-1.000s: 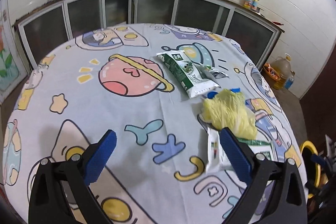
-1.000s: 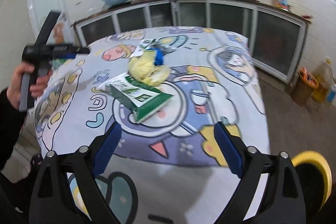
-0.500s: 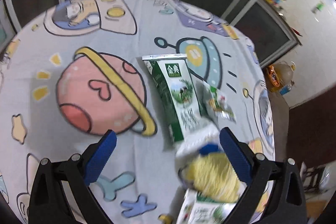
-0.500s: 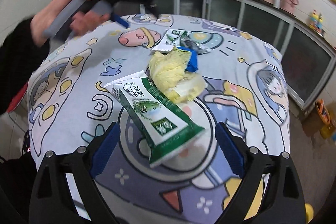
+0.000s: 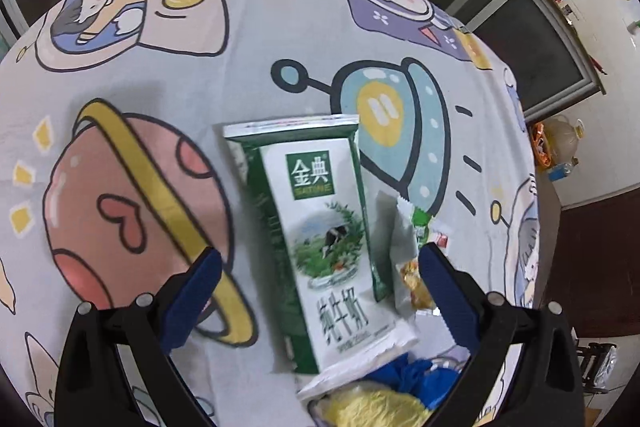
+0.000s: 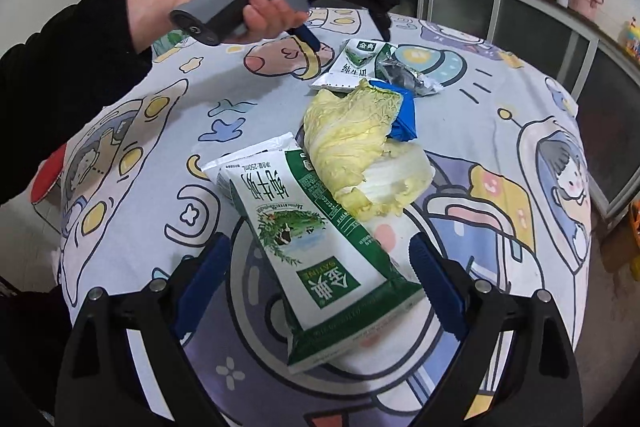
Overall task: Collect trash
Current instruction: 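Grasp the green-white milk carton with the left tool while the right tool grasps another carton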
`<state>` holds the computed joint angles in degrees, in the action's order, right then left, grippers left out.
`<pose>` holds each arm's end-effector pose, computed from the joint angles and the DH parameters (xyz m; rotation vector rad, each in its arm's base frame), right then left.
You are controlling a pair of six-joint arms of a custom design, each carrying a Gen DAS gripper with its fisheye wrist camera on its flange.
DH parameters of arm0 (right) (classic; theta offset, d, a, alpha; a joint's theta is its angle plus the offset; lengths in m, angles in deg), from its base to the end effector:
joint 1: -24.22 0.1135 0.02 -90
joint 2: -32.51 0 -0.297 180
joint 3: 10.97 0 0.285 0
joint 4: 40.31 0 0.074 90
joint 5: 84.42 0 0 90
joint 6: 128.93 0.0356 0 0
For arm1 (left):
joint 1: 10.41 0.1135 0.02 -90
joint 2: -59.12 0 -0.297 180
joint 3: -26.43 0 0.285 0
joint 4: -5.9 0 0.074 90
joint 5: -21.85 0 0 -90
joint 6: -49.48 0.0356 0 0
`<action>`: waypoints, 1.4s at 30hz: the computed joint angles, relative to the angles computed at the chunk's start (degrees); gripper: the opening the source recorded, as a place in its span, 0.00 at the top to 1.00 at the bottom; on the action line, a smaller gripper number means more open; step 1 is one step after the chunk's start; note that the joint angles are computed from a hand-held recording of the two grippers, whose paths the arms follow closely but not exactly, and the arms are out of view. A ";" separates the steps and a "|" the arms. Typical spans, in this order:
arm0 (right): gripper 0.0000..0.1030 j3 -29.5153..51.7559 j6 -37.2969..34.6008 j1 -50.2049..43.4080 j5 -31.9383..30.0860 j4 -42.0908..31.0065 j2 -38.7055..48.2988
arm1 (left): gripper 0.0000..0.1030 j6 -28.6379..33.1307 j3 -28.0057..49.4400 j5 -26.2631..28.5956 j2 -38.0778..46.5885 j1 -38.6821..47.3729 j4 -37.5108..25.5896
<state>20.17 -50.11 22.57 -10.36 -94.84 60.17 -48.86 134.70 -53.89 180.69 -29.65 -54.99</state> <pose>0.1097 0.0066 0.1845 -0.3214 2.4086 0.2418 0.4526 -0.1672 0.1966 0.3256 2.8820 -0.4483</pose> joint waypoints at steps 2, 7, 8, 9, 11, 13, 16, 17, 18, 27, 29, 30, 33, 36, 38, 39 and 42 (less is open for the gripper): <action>0.15 0.09 -0.57 -0.54 -0.99 0.79 1.69 | 0.08 0.05 1.14 -0.70 1.22 -1.10 -0.56; 0.15 -0.72 -3.36 -3.72 -3.89 3.77 6.91 | 0.08 -0.59 5.02 -2.40 5.23 -1.96 -2.45; 0.15 -0.91 -3.85 -4.16 -4.54 4.19 7.89 | 0.08 -0.77 6.05 -2.04 6.27 -1.97 -2.87; 0.15 -1.13 -4.24 -4.19 -4.65 4.86 8.99 | 0.08 -0.99 6.98 -2.06 7.18 -2.07 -3.15; 0.16 -1.75 -4.65 -3.41 -3.61 6.19 10.52 | 0.08 -1.34 8.13 -2.31 8.41 -2.15 -3.30; 0.19 -2.22 -5.01 -2.96 -2.89 6.99 12.12 | 0.08 -1.50 9.61 -2.50 9.78 -2.30 -3.73; 0.21 -2.15 -5.14 -2.49 -2.00 7.86 14.66 | 0.09 -1.46 10.11 -3.49 10.33 -2.68 -3.33; 0.22 -2.01 -5.01 -2.60 -2.11 8.00 15.27 | 0.16 -1.48 10.34 -4.32 10.52 -2.92 -3.25; 0.23 -1.92 -4.99 -2.93 -2.51 7.92 15.54 | 0.27 -1.57 10.33 -5.98 10.50 -3.18 -3.13; 0.42 -0.12 0.73 -0.85 -5.72 3.59 12.69 | 0.44 0.09 5.56 -3.95 5.80 0.20 -2.03; 0.81 0.73 2.08 0.13 -7.31 1.27 10.12 | 0.44 0.91 2.87 -2.57 3.13 1.63 -1.21; 0.82 1.23 3.74 1.67 -5.55 0.60 9.09 | 0.44 1.51 1.91 -1.86 2.18 2.35 -1.04; 0.84 2.03 7.67 5.74 -1.29 -1.34 6.71 | 0.44 2.82 -2.65 -0.58 -2.30 4.38 0.13; 0.85 2.38 11.21 9.59 0.42 -4.16 3.56 | 0.44 4.00 -6.51 1.37 -6.60 5.87 0.85; 0.85 2.82 14.19 13.21 2.88 -6.31 0.49 | 0.44 4.84 -9.06 2.39 -9.73 7.00 1.41; 0.86 2.93 15.21 14.27 3.43 -7.12 -0.71 | 0.44 5.28 -9.84 3.04 -11.05 7.59 1.40; 0.87 4.06 17.65 16.46 4.57 -10.88 -4.85 | 0.44 7.54 -13.65 4.97 -16.00 10.06 1.22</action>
<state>24.23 -32.46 39.03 -5.79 -105.71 55.32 -41.32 121.05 -48.92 164.69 -19.59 -53.77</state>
